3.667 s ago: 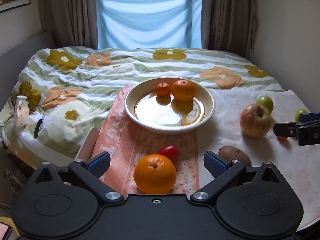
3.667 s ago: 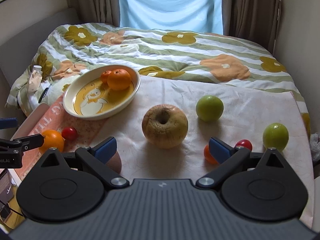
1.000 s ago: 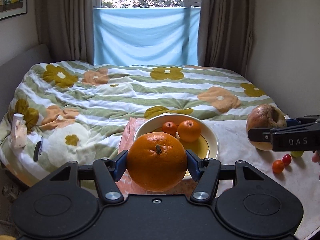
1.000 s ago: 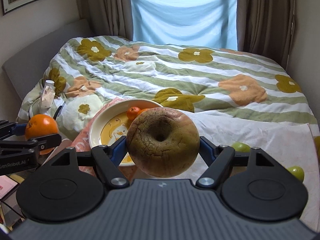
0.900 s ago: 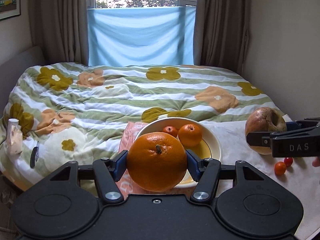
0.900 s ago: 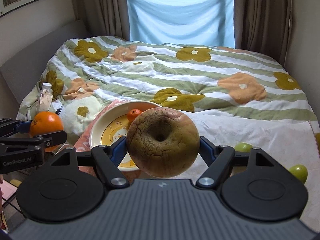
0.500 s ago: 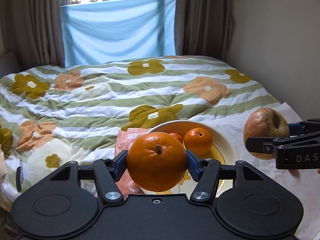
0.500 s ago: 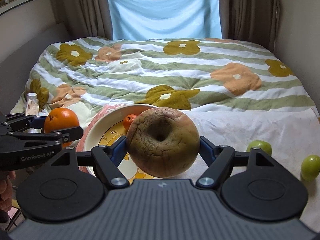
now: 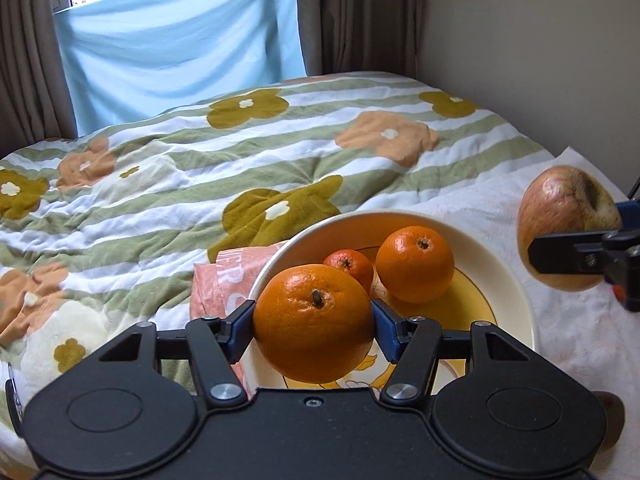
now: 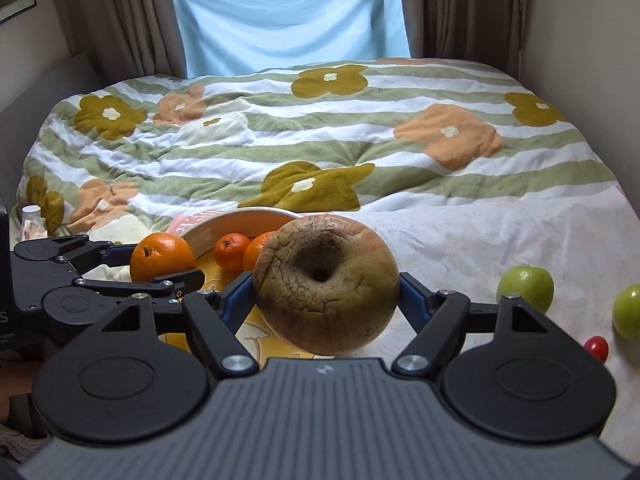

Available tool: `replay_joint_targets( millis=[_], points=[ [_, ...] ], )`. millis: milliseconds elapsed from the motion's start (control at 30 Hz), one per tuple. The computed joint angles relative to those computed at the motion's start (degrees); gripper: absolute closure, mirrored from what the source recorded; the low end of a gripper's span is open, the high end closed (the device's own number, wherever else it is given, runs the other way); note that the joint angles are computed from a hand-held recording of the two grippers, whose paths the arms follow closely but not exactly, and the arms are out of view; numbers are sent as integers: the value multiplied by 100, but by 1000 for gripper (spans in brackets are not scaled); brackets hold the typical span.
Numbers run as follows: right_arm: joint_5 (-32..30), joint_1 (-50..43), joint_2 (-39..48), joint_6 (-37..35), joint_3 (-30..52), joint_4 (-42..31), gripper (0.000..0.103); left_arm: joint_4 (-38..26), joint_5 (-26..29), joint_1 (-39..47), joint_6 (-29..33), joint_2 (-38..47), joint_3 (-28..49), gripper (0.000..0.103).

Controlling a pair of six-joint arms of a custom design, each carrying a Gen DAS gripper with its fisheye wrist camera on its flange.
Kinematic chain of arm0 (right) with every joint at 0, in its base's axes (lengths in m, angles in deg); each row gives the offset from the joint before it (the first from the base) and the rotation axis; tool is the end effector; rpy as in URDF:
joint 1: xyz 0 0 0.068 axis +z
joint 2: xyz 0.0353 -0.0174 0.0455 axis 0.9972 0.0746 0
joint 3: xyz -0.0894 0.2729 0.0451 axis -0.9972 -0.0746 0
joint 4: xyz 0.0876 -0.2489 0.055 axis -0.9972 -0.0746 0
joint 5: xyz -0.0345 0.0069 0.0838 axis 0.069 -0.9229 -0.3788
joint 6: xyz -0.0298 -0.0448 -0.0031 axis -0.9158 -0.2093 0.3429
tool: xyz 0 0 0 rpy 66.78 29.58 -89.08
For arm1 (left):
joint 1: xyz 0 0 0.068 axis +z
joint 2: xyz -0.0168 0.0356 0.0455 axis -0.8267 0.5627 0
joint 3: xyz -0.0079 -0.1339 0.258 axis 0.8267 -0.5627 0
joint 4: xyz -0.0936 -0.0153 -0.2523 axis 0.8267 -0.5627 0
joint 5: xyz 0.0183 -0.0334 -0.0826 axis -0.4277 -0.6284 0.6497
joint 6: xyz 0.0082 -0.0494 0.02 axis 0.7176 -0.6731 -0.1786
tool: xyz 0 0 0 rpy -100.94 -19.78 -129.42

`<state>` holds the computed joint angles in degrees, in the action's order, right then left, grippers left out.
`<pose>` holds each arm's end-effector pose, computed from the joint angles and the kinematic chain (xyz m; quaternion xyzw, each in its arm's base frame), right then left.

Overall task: Organize fruits
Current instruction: 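Carry the orange and brown apple to the duck bowl and release them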

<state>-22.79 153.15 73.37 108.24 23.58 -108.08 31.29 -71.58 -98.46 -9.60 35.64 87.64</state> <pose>0.0962 0.1654 0.1356 0.2607 0.8847 -0.0423 0.3841 0.2255 -0.2123 0.1031 0.4383 0.8208 -0.1355 0.3405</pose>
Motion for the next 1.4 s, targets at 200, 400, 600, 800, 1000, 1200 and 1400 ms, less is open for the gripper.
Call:
replay_joint_targets(
  millis=[200, 400, 600, 800, 1000, 1200, 1400],
  points=[
    [-57, -52, -13, 154, -25, -153, 13, -92, -2, -10, 174, 355, 233, 36],
    [-43, -24, -109, 283, 20, -388, 13, 268, 188, 85, 298, -64, -115, 0],
    [-49, -84, -123, -59, 52, -230, 13, 24, 180, 216, 320, -652, -418, 0],
    [-124, -321, 30, -821, 75, 434, 13, -157, 256, 482, 131, -1244, -800, 0],
    [-327, -516, 538, -1519, 107, 1393, 13, -309, 347, 737, -38, -1821, -1164, 0],
    [-484, -619, 1070, -1879, 112, 2154, 13, -318, 425, 940, -129, -2093, -1391, 0],
    [-557, -676, 1324, -1986, 66, 2465, 13, -257, 410, 968, -113, -2186, -1567, 0]
  ],
)
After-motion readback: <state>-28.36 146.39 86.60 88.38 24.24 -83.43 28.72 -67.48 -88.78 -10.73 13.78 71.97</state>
